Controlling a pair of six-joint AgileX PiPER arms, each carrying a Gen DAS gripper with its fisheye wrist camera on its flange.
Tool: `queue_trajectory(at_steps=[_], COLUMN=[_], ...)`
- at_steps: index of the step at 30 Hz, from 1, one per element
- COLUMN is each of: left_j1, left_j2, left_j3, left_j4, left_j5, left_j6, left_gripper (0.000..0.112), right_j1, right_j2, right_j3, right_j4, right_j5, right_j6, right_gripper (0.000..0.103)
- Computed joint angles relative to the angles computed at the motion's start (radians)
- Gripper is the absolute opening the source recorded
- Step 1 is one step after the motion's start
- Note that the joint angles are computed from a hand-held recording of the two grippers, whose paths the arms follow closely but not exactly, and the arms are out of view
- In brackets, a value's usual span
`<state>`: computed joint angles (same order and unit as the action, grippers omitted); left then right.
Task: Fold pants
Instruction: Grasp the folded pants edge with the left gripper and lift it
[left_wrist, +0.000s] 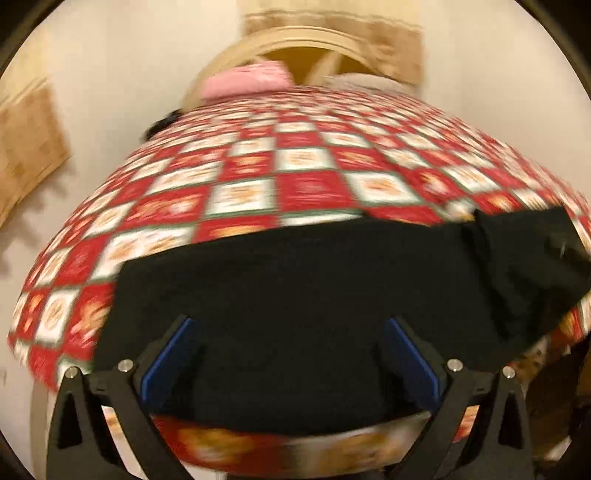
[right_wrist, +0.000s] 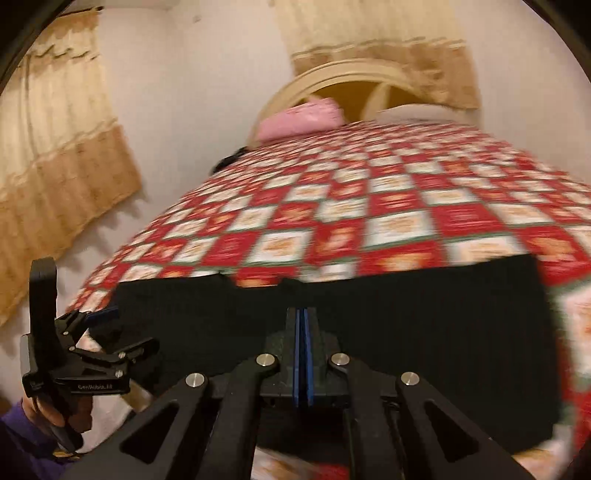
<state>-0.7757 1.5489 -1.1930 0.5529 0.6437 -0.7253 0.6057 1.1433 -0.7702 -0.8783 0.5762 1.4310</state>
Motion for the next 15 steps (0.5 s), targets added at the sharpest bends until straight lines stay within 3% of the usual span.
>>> queue_trajectory(at_steps=[1,5,9,13,15], left_j1=[0.027,0.201,0.318,0.380,0.372], left_j2=[-0.023,-0.124,-0.158,-0.172,-0.163], left_j3=[0.023,0.133,0.186,0.219,0.224], left_j4=[0.007,-0.026,-0.102,-0.327,-0.387], left_j5=[-0.006,-0.043,-0.068,-0.147,-0.171], left_j6=[-0.023,-0.065,-0.081,0.026,0.053], left_gripper=[0.103,0.103,0.103,0.103,0.095], right_j1=[-0.008,-0.023,-0.028,0.077,0.102], right_j2=[0.062,0.245,0.188,0.130,0.122], right_j3=[-0.016,-0.081,-0.052,-0.056,-0.062], right_j4=[0.007,0.139,0.116,-0.070,-0.073], right_j5=[-0.057,-0.096,-0.159,-0.059,-0.048], right_j6=[-0.011,-0.098,-0.025,0.164,0.174], right_gripper=[0.002,0.003,0.003,0.003,0.003])
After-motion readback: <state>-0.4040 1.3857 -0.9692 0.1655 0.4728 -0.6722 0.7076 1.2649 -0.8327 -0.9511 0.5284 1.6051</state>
